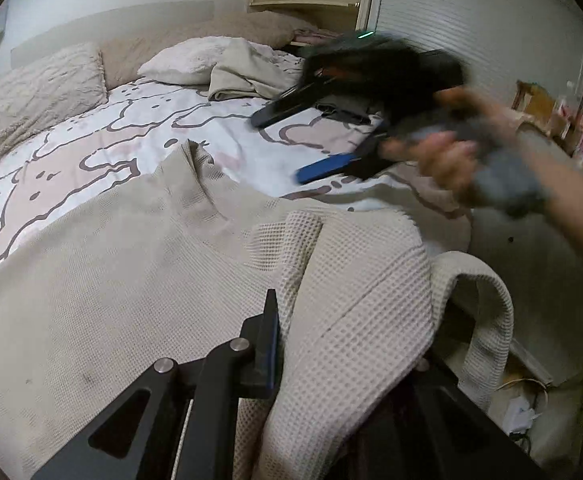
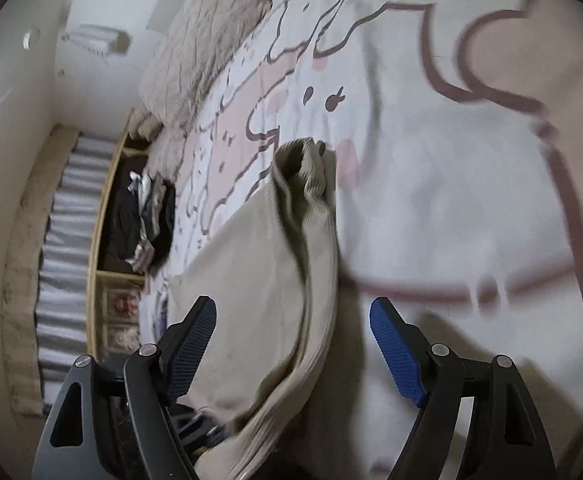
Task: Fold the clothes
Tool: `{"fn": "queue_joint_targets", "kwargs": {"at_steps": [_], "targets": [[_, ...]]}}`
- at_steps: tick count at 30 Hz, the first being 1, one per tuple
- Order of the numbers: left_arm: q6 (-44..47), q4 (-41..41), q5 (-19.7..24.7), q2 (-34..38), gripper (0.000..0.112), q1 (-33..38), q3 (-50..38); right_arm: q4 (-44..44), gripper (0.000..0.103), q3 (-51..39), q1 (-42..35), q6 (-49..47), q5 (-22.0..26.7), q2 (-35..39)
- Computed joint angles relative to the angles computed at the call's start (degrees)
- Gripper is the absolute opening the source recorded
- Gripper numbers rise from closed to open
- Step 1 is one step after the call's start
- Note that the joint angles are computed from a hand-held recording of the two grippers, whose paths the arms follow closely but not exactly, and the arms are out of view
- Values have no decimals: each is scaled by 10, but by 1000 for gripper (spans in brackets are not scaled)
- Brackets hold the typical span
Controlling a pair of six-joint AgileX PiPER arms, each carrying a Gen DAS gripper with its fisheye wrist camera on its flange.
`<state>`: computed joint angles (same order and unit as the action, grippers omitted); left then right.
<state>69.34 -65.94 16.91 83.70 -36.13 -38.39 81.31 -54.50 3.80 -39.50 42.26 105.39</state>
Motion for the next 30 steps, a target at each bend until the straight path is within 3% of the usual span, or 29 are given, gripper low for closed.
{"fn": "queue_joint_targets", "kwargs": {"at_steps": [6,10,13,15,17,19,23,30], "targets": [[28,-15,60,-8,11,49,-5,-10,77,-142,-4,-20,70,147],[22,-13,94,-2,11,70,-19,-77,68,-249,31,22,74,195],[9,-1,99,2,11,69,-27,-159,48,-344,62,117,72,241],[3,1,105,8,11,74,-33,-213,17,-357,73,170,57,233],[7,-12,127,4,11,92,-31,-263,15,-366,84,218,42,223],[12,-22,159,-8,10,119,-26,-259,14,-328,88,219,9,183],[2,-1,203,-72,10,176,-8,-315,13,-334,124,303,-21,126],[-1,82,332,-216,10,434,32,-453,13,-575,233,494,37,184]]}}
